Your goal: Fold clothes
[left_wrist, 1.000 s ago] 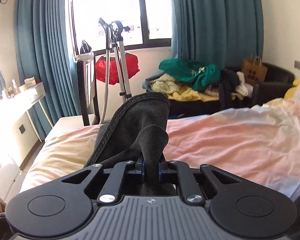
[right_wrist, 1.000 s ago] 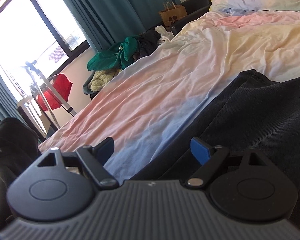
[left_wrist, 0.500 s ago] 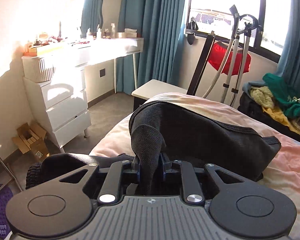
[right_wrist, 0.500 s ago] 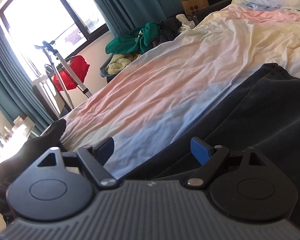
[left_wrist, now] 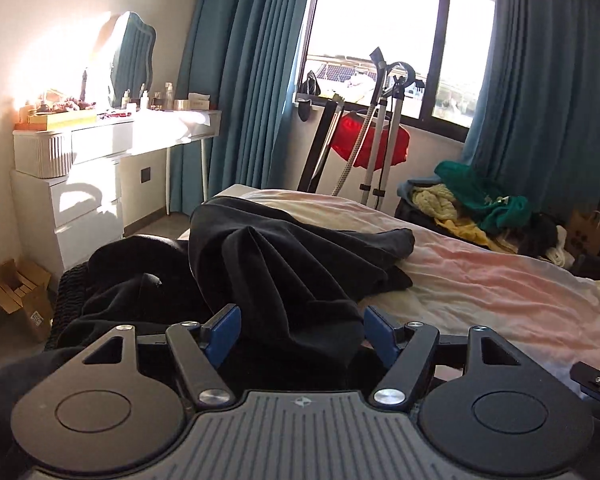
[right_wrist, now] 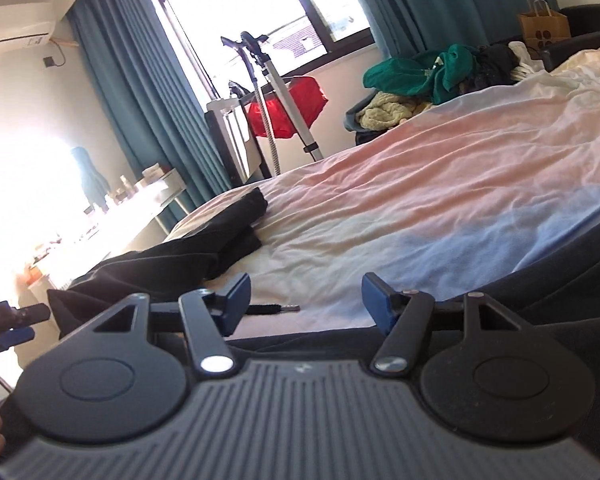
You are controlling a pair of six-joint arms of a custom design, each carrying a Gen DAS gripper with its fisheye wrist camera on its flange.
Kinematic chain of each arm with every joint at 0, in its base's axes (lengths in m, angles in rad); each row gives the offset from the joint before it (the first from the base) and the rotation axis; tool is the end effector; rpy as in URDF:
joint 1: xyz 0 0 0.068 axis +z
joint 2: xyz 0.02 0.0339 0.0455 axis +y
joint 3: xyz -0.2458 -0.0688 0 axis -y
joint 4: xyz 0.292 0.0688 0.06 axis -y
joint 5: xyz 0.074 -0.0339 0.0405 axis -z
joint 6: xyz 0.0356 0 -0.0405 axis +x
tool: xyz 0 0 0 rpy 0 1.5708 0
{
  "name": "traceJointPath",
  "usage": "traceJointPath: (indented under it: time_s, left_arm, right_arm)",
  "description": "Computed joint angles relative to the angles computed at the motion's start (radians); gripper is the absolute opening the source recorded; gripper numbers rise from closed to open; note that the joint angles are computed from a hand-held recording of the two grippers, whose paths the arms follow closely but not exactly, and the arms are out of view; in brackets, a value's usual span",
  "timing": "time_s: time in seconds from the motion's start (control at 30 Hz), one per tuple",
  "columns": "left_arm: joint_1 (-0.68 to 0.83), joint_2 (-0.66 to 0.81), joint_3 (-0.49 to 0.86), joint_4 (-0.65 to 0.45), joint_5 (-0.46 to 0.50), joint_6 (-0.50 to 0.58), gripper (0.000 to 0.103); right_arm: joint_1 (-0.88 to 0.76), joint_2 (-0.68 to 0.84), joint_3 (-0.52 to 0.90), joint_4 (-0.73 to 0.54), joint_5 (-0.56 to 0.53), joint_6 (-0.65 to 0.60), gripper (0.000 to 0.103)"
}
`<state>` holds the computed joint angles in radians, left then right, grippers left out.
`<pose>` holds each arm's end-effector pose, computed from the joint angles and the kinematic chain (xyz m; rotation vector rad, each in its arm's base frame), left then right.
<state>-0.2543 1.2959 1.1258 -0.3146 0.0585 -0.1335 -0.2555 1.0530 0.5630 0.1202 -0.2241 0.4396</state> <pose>0.3364 -0.0896 0.3087 0.1613 2.0618 -0.2999 0.2783 -0.0645 0.2033 0.5202 1.8751 0.3395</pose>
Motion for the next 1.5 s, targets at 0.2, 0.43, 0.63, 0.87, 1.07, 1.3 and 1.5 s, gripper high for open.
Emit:
traceJointPath:
  time_s: [0.2, 0.43, 0.63, 0.87, 1.07, 1.3, 1.5]
  left_arm:
    - [-0.019, -0.081, -0.082, -0.034, 0.124, -0.020, 0.070]
    - [0.024, -0.046, -0.183, 0.178, 0.085, -0.004, 0.070]
    - [0.088, 0.089, -0.137, 0.216, 0.192, -0.038, 0.070]
    - [0.106, 0.253, -0.038, 0.194, 0.195, -0.014, 0.070]
    - [0.080, 0.261, -0.015, 0.137, 0.184, 0.015, 0.069]
    - [0.047, 0.233, -0.008, 0.061, 0.163, 0.060, 0.069]
    - [0.029, 0.204, -0.035, 0.077, 0.143, 0.078, 0.069]
  right_arm:
    - [0.073, 0.283, 0.214, 0.002, -0.090, 0.115, 0.051]
    - [0.136, 0.899, 0.794, 0.001, -0.070, 0.409, 0.051]
    - [0.174, 1.274, 1.253, -0.092, 0.037, 0.518, 0.048]
    - [0.206, 1.311, 1.343, -0.144, 0.236, 0.446, 0.008]
    - [0.140, 1.067, 1.080, -0.128, 0.349, 0.404, 0.007]
    - [-0.098, 0.751, 0.790, -0.130, 0.322, 0.264, 0.007]
    - [-0.320, 0.650, 0.747, -0.200, 0.377, 0.183, 0.007]
